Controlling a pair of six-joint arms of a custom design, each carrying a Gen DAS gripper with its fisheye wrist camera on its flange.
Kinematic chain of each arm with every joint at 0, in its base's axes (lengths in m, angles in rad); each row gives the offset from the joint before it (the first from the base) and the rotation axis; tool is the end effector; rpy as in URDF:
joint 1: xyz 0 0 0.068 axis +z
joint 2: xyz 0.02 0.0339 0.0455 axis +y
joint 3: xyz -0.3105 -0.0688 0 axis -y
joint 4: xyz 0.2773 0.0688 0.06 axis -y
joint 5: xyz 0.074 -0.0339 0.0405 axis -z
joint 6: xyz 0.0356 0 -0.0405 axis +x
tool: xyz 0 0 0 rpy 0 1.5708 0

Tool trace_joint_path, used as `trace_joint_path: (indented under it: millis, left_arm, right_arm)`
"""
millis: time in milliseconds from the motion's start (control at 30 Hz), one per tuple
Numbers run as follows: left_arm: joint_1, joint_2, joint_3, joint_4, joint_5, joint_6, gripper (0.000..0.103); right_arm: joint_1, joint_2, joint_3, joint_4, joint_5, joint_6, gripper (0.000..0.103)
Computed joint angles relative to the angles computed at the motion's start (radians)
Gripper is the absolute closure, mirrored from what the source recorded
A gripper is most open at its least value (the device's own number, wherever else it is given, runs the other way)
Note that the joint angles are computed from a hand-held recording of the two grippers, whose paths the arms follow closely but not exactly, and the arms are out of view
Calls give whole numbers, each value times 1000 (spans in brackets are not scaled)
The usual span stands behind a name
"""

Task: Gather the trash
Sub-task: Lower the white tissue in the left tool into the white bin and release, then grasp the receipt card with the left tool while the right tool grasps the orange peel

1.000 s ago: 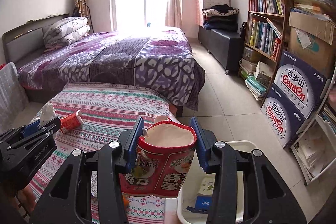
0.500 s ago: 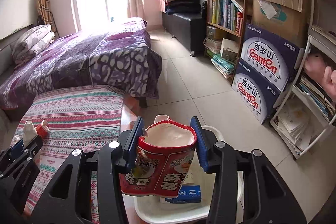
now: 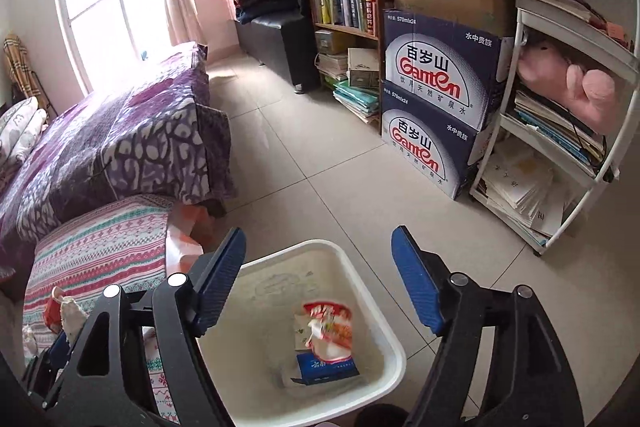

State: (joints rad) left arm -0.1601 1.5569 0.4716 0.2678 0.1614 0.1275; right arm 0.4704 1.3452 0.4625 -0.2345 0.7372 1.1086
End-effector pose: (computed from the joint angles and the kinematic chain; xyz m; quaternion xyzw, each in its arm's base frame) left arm 0.2684 -0.0491 0.1271 0.1622 0.9131 -0.0809 0.3653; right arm 0.2043 0.0770 0.1498 0.3621 0.8376 -0.0983 0.3970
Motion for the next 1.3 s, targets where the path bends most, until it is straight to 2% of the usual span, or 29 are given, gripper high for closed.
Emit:
trace_joint_path:
  millis: [167, 467, 667, 700, 800, 867, 1033, 1300]
  left_arm:
    - [-95, -3, 10, -26, -28, -39, 67]
    - [-260, 28, 49, -69, -73, -118, 67]
    - [-346, 67, 99, -104, -88, -147, 66]
    - [-358, 71, 107, -109, -93, -148, 62]
    - [-367, 73, 121, -124, -72, -151, 39]
    - [-362, 68, 124, -135, -62, -151, 34]
    - [-322, 76, 117, -145, -78, -95, 26]
    - [-163, 155, 121, -168, -133, 105, 26]
  right_arm:
    - [-64, -100, -43, -26, -20, 5, 12]
    - [-245, -311, -120, -72, -104, -36, 7]
    - [-342, -398, -148, -91, -155, -76, 7]
    - [-355, -404, -151, -91, -165, -83, 7]
    - [-378, -410, -156, -82, -189, -96, 7]
    - [-371, -404, -155, -79, -187, -94, 7]
    - [-341, -374, -144, -70, -186, -86, 7]
    - [-224, -211, -88, -34, -174, -79, 7]
